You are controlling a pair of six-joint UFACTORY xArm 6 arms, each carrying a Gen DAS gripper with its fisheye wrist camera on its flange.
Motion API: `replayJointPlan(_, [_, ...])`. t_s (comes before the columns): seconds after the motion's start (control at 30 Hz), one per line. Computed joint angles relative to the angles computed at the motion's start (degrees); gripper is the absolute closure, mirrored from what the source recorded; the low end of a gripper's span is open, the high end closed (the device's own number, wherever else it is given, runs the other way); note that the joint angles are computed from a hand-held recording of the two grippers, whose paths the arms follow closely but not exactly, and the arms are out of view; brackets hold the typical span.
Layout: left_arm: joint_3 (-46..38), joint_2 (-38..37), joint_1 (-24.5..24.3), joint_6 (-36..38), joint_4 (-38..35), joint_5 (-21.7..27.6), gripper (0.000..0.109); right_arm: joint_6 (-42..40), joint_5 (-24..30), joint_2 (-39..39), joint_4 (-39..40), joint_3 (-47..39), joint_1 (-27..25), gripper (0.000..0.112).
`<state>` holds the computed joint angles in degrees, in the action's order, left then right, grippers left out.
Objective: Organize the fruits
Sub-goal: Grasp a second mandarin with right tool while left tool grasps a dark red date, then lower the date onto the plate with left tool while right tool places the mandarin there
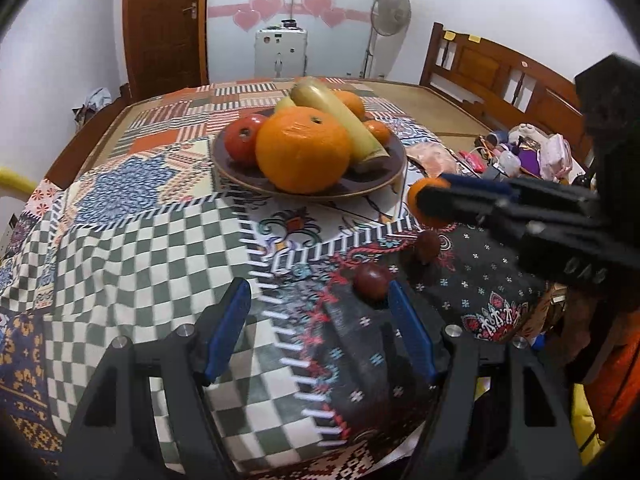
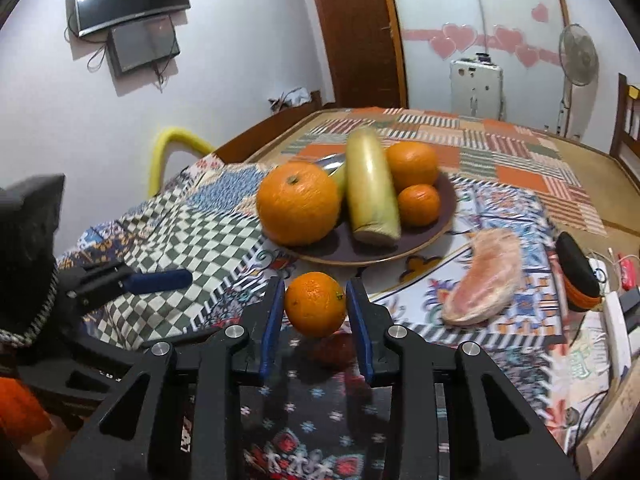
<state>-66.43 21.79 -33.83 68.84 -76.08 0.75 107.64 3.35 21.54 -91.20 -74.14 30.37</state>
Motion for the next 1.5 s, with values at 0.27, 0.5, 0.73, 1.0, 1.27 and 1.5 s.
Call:
replayJointPlan(0.27, [-2.46,3.49,-1.51,-6.91,7.68,0.88,0.050,4.59,2.35,-3.42,-3.70,3.74,-1.17,0.083])
replayJointPlan(0.5, [-3.43,4.10,-2.18,-3.85,5.88,0.33,0.080,7.53,1.72,-3.77,-6.47,4.18,-2.06,0.083])
replayJointPlan(0.73, [-2.87,3.25,-1.94,-1.22,4.03,0.70,0.084,11.49,1.01,-3.14,-10.14,2.81,-2.69,0.083])
replayJointPlan(1.0, [-4.35,2.19,0.02,0.50,2.60,0.14,0.084,11.16,1.12,-2.33,-10.75,0.52,-3.26,0.083])
replayJointPlan(1.27, [-8.83,2.63,1.94,-2.23,6.62,-2.82,0.084,6.50,1.47,-0.38,-7.96,-3.41,-3.93,0.083])
replayJointPlan(1.5, [-13.81,7.06,4.70,-22.05,27.56,-3.01,0.084,-1.09,1.68,3.38,-1.74,-8.36,-4.39,0.083])
